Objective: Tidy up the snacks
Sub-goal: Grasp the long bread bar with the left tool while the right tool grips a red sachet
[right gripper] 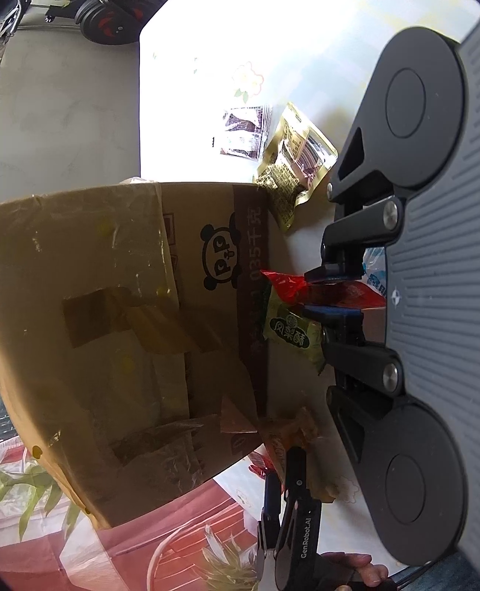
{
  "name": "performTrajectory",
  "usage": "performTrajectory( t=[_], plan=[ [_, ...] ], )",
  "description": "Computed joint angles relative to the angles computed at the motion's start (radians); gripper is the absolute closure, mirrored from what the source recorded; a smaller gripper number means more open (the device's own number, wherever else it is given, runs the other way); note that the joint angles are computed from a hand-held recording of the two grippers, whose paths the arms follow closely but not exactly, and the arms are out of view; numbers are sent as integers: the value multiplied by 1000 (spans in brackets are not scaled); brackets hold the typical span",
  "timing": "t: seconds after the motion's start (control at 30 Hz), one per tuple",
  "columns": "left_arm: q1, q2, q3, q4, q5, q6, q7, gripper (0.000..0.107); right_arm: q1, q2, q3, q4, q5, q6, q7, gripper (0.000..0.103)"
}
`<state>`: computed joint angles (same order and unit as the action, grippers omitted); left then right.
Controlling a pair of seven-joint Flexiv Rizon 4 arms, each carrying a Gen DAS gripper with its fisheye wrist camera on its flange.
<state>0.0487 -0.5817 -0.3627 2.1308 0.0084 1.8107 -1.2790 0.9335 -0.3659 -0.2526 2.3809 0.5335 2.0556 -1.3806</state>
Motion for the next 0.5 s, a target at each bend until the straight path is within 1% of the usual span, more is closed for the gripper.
performTrajectory(
  t=[0.1, 0.13, 0.2, 0.27, 0.3, 0.33, 0.43, 0.5],
  plan=[
    [-42, 2, 42, -2, -17, 7, -14, 33, 6, -3, -7, -2, 0, -12, 6, 84],
    [-45, 5, 43, 2, -21, 10, -23, 36, 7, -5, -8, -1, -1, -11, 10, 83],
    [-3, 5, -5, 22, -13, 29, -45, 47, -4, -8, 2, 2, -7, -6, 18, 83],
    [-5, 9, -4, 39, -10, 57, -76, 56, -18, -10, 15, 2, -13, -3, 29, 83],
    [-13, 11, 5, 48, -9, 73, -94, 57, -28, -11, 24, 1, -17, 0, 35, 82],
    [-20, 13, 12, 54, -9, 84, -112, 61, -38, -13, 32, 1, -21, 0, 41, 81],
    [1, 17, -4, 76, 9, 115, -178, 68, -86, -29, 78, -1, -41, 26, 63, 81],
    [-15, 27, 13, 91, 19, 137, -212, 68, -111, -37, 103, -5, -47, 41, 73, 81]
  ],
)
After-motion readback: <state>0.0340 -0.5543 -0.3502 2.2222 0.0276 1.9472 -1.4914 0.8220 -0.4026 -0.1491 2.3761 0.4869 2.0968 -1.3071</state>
